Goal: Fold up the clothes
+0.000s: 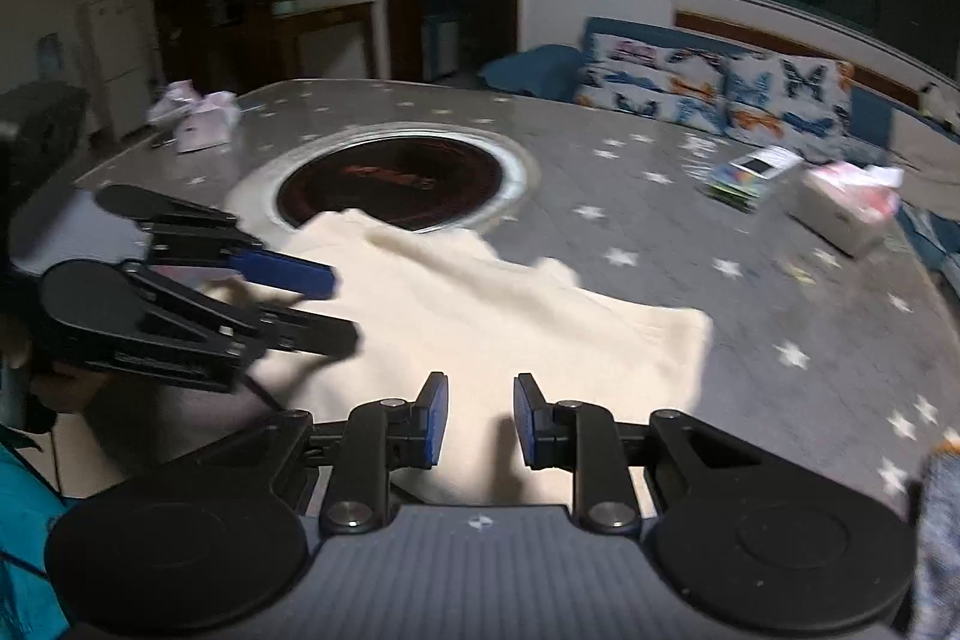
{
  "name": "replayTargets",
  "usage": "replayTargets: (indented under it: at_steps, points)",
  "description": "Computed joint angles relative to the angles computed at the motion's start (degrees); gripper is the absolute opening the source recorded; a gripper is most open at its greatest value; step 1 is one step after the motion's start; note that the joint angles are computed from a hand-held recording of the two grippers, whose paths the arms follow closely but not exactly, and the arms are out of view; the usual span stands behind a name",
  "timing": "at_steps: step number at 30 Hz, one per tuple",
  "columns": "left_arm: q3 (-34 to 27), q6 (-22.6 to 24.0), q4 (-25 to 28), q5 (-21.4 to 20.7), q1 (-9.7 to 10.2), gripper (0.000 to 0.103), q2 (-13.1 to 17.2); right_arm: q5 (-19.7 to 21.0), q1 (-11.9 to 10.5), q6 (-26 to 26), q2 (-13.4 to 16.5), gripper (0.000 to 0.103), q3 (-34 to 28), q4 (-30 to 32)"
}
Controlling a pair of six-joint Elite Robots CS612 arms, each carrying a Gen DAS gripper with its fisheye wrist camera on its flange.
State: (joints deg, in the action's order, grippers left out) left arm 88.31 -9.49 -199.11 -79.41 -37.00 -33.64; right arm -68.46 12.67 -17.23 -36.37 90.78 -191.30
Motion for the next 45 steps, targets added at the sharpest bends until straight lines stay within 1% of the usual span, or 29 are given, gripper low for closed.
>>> replayTargets:
  at_steps: [2, 5, 7, 9, 11, 14, 18, 22, 28, 32, 35, 37, 39, 41, 43, 45]
  points:
    - [0.1, -0.2, 0.4, 0.2, -0.04, 0.045, 0.0, 0.6, 0.3, 0.3, 0.6, 0.022, -0.7, 0.7]
    - [0.3, 0.7, 0.6, 0.5, -0.22, 0.045, 0.2, 0.2, 0.5, 0.2, 1.5, 0.022, -1.0, 0.8]
    - [0.2, 1.5, 0.0, 1.1, -0.37, 0.045, 0.5, 0.6, 0.4, -0.2, 2.4, 0.023, -0.9, -1.8]
    - [0.2, 2.3, -0.5, 1.7, -0.50, 0.045, 0.8, 1.3, 0.2, 0.7, 2.8, 0.023, -0.7, -3.0]
    - [0.2, 2.0, 0.3, 1.3, -0.42, 0.045, 0.5, 1.2, 0.3, 0.3, 2.4, 0.022, -0.7, -2.3]
    - [0.3, 0.3, 1.0, 0.6, -0.05, 0.045, -0.2, 0.6, 0.4, -1.0, 1.4, 0.022, -0.2, -0.7]
    - [0.1, -0.4, 0.4, 0.8, -0.05, 0.045, -0.3, 1.1, -0.1, 0.9, 0.5, 0.022, 0.9, -1.5]
    - [-0.8, -0.2, 2.3, 1.0, -0.24, 0.045, 0.1, 0.2, -0.2, 1.0, 0.8, 0.022, 1.6, -2.2]
    - [-0.7, 0.1, 2.2, 0.6, -0.15, 0.045, 0.4, -0.5, -0.4, 0.2, 1.4, 0.023, 2.0, -4.3]
    - [-0.8, -0.2, 2.7, 1.4, -0.37, 0.046, 0.3, -1.5, 0.0, -0.4, 0.5, 0.023, 1.7, -1.8]
    - [-0.9, -0.4, 3.2, 1.5, -0.37, 0.047, 0.3, -0.7, 0.2, 1.2, 0.2, 0.026, 1.2, -2.1]
    - [-0.9, -0.4, 3.4, 1.5, -0.36, 0.047, 0.2, -1.0, 0.4, 1.3, 0.3, 0.028, 0.6, -1.9]
    - [-0.9, -0.3, 3.5, 1.5, -0.38, 0.048, 0.2, -1.8, 0.7, 1.0, 0.7, 0.032, 0.0, -0.8]
    - [-0.9, 0.0, 3.3, 1.6, -0.43, 0.049, 0.3, -2.7, 0.9, 0.7, 1.1, 0.033, -0.4, 0.4]
    - [-0.9, 0.3, 3.2, 1.8, -0.52, 0.050, 0.4, -2.6, 0.8, 0.0, 1.7, 0.033, -0.2, -1.3]
    - [-0.9, 0.7, 3.2, 1.8, -0.56, 0.051, 0.4, -2.6, 0.8, -0.4, 1.4, 0.033, -0.1, -0.4]
